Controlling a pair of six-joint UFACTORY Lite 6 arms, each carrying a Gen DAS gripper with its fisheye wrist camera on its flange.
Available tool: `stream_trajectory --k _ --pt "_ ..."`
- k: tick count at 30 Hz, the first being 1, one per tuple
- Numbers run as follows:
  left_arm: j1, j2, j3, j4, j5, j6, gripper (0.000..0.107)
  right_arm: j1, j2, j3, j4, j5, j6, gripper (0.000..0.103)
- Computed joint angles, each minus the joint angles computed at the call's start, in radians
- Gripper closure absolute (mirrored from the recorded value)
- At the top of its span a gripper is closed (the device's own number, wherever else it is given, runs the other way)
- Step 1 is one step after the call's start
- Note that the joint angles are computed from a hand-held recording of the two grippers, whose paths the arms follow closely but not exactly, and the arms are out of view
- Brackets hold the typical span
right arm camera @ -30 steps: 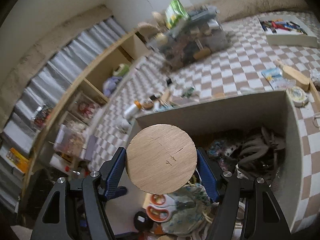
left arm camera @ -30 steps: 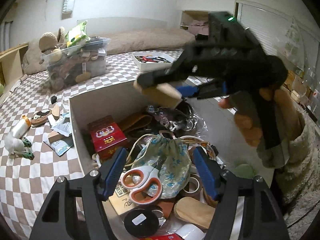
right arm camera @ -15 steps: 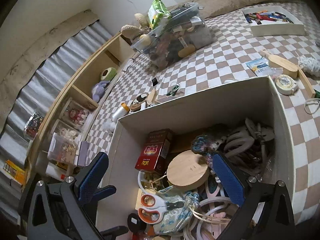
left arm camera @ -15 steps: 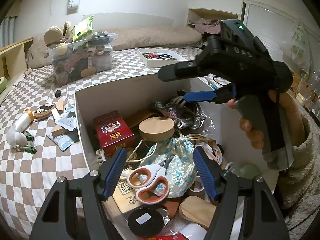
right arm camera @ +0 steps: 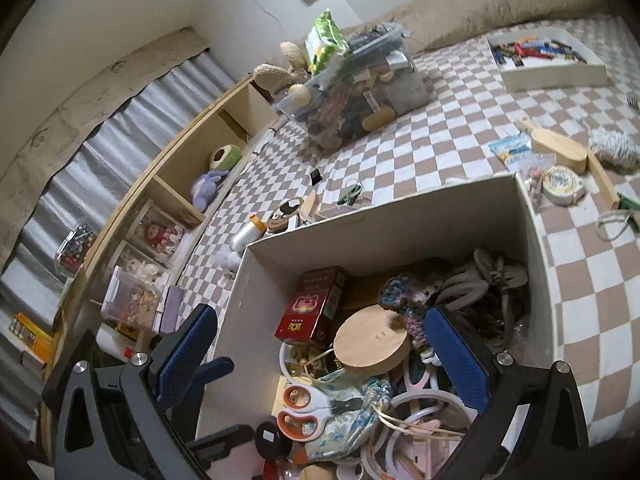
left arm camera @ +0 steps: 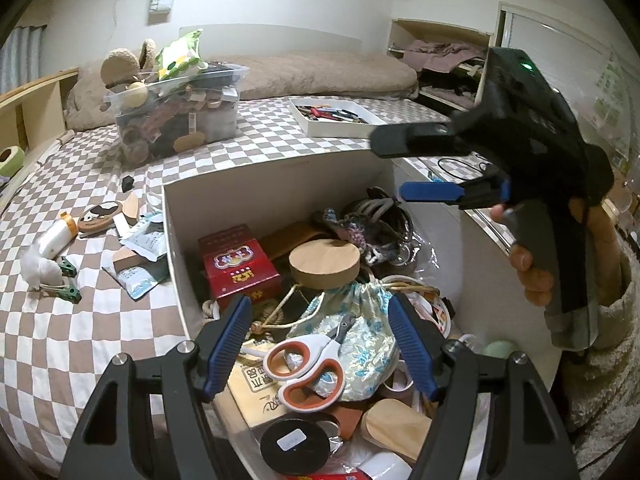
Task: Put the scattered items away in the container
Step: 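Withdraw both tools from the box back over the bed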
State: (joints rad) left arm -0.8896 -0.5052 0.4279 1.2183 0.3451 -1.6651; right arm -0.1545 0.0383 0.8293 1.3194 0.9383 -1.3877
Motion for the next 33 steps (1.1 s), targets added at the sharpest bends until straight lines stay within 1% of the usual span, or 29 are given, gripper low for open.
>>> stream_trajectory --k 2,9,10,12,17,20,23,28,33 --pt "-0.004 -0.009 0.003 -0.008 0.017 0.003 0.03 -0.006 -0.037 -0.02 -0.002 -0.023 -0.023 0.0" --pt "-0.016 -0.009 0.028 -0.033 0.054 0.018 0.029 -0.031 -0.151 -0.091 -0.012 -0.087 -0.12 0.0" --pt "-0.019 -0.007 0.031 -0.033 0.06 0.016 0.027 -0.036 -0.172 -0.106 -0.008 -0.101 -0.14 0.0" --pt "-0.027 -0.002 0.038 -0.032 0.076 0.01 0.018 -0.046 -0.208 -0.133 0.005 -0.121 -0.179 0.0" --pt "-0.044 0.0 0.055 -0.047 0.107 0.019 0.015 -0.077 -0.28 -0.193 0.038 -0.136 -0.287 0.0" --pt "-0.06 0.0 0.064 -0.043 0.134 0.01 0.008 -0.095 -0.315 -0.218 0.026 -0.134 -0.326 0.0" --pt "-0.073 -0.001 0.073 -0.034 0.154 0.001 0.004 -0.104 -0.355 -0.246 0.026 -0.145 -0.342 0.0" --pt "-0.1 0.022 0.098 0.014 0.222 -0.043 0.004 -0.143 -0.37 -0.257 0.024 -0.11 -0.37 0.0" --pt "-0.083 0.013 0.098 0.027 0.23 -0.055 0.004 -0.154 -0.392 -0.27 0.033 -0.127 -0.391 0.0"
